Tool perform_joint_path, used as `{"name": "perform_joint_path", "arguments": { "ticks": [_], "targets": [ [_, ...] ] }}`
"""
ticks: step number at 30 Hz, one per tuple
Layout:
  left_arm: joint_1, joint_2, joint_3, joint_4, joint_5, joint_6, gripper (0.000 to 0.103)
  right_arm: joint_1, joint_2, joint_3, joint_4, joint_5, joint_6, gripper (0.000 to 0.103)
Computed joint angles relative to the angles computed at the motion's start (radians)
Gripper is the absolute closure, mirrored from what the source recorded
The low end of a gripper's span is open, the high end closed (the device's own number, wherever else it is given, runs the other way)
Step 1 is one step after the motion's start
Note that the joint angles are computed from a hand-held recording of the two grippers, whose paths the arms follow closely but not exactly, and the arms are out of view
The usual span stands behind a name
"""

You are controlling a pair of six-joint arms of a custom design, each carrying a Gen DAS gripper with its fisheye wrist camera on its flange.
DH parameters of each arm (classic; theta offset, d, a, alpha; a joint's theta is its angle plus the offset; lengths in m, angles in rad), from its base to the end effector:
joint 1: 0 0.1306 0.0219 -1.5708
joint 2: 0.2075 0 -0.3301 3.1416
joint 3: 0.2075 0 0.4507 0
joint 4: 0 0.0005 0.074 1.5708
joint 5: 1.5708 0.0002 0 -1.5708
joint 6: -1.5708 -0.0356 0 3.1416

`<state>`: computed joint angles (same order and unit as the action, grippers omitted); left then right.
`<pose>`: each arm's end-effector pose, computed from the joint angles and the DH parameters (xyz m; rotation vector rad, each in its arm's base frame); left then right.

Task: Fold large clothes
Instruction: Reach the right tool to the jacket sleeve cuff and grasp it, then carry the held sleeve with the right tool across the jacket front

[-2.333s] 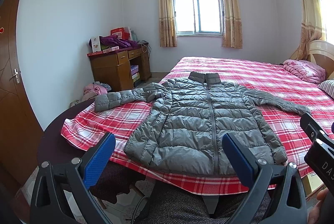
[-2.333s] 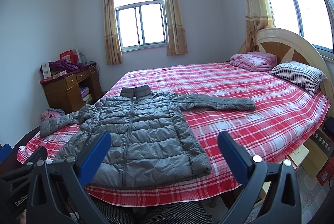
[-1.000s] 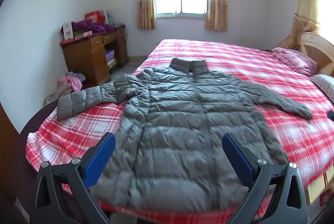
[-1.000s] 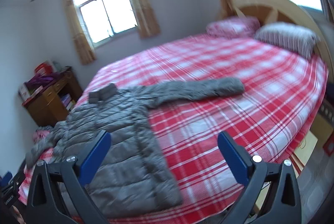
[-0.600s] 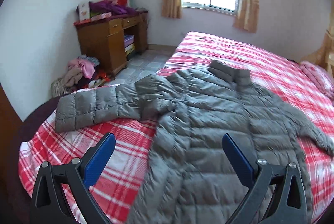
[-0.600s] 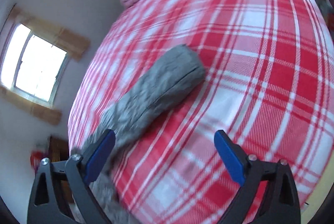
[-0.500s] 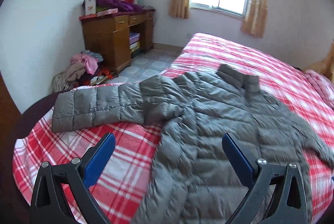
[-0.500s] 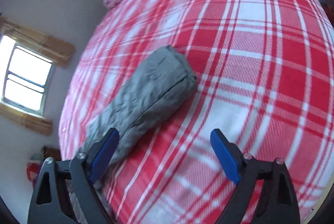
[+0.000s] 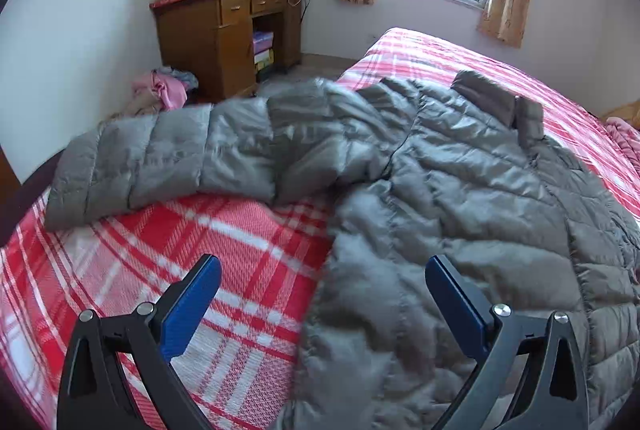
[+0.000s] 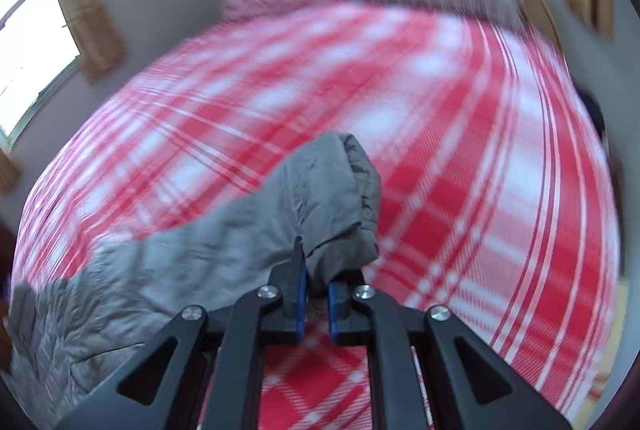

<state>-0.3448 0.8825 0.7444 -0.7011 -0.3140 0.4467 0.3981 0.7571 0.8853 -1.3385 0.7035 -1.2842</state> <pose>0.3683 -0.1211 0.2808 -0.2623 2.3424 -0.0038 0.3007 0.1009 0.3648 1.1618 2.0779 -0.2585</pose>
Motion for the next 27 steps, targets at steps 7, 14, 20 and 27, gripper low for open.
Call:
{"name": "perform_joint_path", "arguments": {
  "ticks": [7,14,20,27],
  "targets": [
    [-0.004,-0.096,-0.078,0.078,-0.036,0.025,0.001,0.258,0.349,0.396,0.220,0.187,0.494,0.092],
    [0.017,-0.122,-0.100,0.104,-0.010,0.060,0.001,0.403,0.718,0.662,0.469,-0.065,0.698,0.093],
    [0.012,-0.128,-0.110,0.130,-0.019,0.051,0.001,0.457,0.995,0.850,0.511,-0.255,0.676,0.093],
    [0.012,-0.125,-0.110,0.143,-0.004,0.034,0.001,0.446,1.129,0.972,0.540,-0.512,0.637,0.023]
  ]
}}
